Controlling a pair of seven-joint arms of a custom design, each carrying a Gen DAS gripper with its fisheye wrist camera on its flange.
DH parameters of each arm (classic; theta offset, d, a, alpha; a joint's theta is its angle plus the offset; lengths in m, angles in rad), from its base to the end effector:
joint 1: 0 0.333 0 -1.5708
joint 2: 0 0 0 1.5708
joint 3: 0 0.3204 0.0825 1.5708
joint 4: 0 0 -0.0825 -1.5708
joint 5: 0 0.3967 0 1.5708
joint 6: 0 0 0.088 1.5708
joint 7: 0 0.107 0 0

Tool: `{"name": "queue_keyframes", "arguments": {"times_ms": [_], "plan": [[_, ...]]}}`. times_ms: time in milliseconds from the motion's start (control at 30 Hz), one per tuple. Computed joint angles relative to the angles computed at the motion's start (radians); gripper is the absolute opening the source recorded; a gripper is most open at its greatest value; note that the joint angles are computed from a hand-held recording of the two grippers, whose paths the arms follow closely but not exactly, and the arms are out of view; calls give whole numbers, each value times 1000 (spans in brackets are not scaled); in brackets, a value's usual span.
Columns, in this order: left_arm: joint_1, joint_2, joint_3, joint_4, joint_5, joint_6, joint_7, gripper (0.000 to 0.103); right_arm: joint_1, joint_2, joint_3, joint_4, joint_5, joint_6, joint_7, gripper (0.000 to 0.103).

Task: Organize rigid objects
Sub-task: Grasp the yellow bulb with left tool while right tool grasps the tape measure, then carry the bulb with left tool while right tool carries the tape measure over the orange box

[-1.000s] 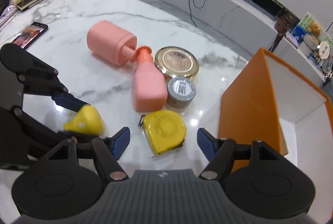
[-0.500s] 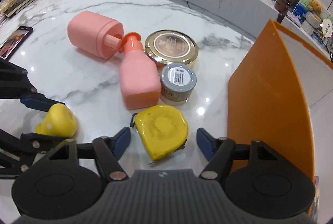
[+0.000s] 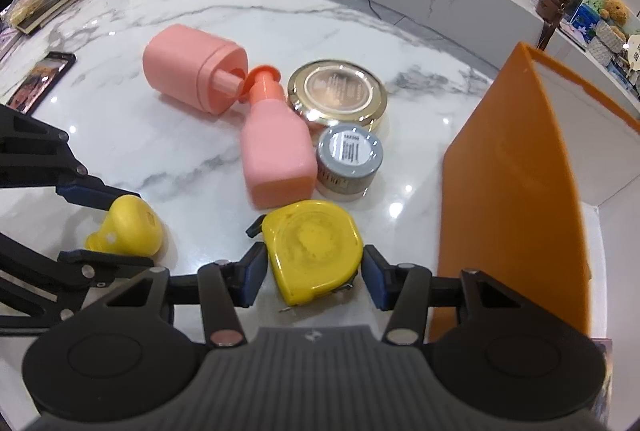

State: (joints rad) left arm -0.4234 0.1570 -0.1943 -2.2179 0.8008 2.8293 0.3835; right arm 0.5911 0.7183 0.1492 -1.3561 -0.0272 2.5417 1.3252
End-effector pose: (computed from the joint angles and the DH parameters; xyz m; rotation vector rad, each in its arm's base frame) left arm 0.4536 -0.3650 0.3426 -1.8029 2.0600 -0.6680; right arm 0.6008 0.5083 0.3492 -2.5576 0.8281 -0.2543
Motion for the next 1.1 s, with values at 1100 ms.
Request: {"name": "queue_keyframes", "arguments": {"times_ms": [1100], "plan": [[-63, 95, -35, 401, 4, -270, 266, 43, -211, -271, 139, -313, 302, 365, -126, 51]]}}
